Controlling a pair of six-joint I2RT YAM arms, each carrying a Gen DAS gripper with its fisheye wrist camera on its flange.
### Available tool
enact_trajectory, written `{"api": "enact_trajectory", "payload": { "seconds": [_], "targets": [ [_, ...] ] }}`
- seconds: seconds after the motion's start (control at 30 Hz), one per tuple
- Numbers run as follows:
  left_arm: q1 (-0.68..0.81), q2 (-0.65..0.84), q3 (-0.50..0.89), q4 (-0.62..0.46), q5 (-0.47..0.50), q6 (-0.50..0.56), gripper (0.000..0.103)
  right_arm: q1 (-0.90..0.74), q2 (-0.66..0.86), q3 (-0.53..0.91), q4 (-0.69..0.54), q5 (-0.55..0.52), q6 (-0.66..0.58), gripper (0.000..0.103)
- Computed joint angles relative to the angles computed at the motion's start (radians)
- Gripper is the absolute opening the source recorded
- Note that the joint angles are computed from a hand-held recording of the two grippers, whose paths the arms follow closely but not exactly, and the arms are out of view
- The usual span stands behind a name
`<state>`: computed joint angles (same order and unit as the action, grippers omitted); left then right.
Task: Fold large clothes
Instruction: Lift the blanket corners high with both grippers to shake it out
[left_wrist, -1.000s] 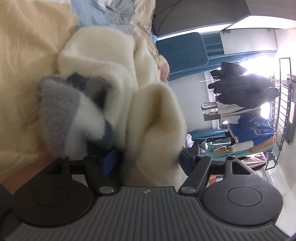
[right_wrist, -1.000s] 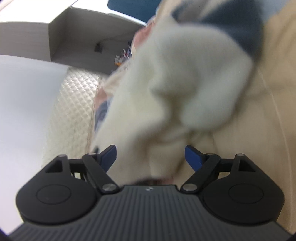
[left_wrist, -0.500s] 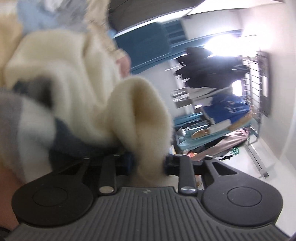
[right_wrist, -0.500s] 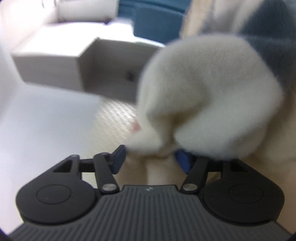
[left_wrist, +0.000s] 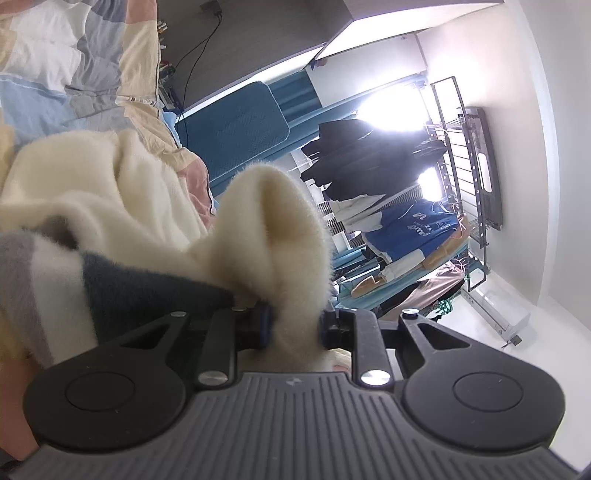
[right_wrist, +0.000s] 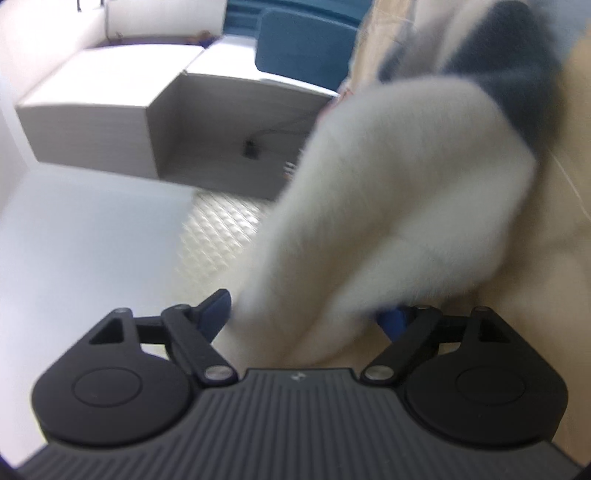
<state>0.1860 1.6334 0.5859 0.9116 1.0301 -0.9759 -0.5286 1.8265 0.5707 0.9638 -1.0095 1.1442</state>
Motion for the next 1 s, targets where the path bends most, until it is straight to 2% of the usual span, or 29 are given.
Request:
{"api": "enact_trajectory", "payload": {
  "seconds": [0.03,0.17,0.2,0.23,0.27,0.3,0.33,0.47,0.53,0.63,0.77,0.93,1.0],
  "targets": [
    [-0.001,-0.005,-0.002,-0.009,-0.001,0.013,0.027,0.006,-0.004,0.002,-0.042,0.004,-0.033,0.085],
    [-0.006,-0.011,-0.014,-0.009,-0.008,0.029,0.027,0.028,0.065,0.064,-0.058,0.041,-0.072,0.085],
    [-0.013,-0.01,-0.002,-0.033,-0.02,0.049,0.027,0.032,0.101,0.093,-0.055,0.042,-0.068,0.078],
    [-0.015,-0.016,0.003,-0.066,-0.031,0.081,0.027,0.035,0.12,0.118,-0.054,0.053,-0.064,0.057],
    [-0.023,-0.023,0.013,-0.108,-0.047,0.114,0.027,0.032,0.129,0.143,-0.067,0.061,-0.077,0.045],
    [-0.031,-0.031,0.019,-0.138,-0.061,0.138,0.027,0.024,0.117,0.155,-0.088,0.073,-0.115,0.028],
    [-0.038,-0.044,0.013,-0.146,-0.076,0.145,0.027,0.014,0.085,0.145,-0.087,0.095,-0.141,0.024],
    [-0.037,-0.131,-0.041,-0.09,-0.075,0.095,0.027,-0.062,-0.089,0.048,0.073,0.126,-0.091,0.021],
    [-0.034,-0.228,-0.071,-0.1,-0.068,0.076,0.026,-0.104,-0.216,0.025,0.071,0.111,-0.081,0.02],
    [-0.051,-0.463,-0.11,-0.253,-0.092,0.137,0.026,-0.166,-0.396,0.021,0.041,0.092,-0.076,0.02],
    [-0.029,-0.686,-0.14,-0.335,-0.068,0.044,0.026,-0.224,-0.578,0.073,-0.07,0.069,-0.058,0.02],
    [0.026,-0.899,-0.042,-0.545,-0.026,-0.015,0.026,-0.326,-0.739,0.202,-0.227,-0.027,-0.036,0.02],
    [0.067,-0.952,0.029,-0.574,0.011,-0.081,0.026,-0.425,-0.806,0.22,-0.163,-0.115,0.08,0.02]
  ]
}}
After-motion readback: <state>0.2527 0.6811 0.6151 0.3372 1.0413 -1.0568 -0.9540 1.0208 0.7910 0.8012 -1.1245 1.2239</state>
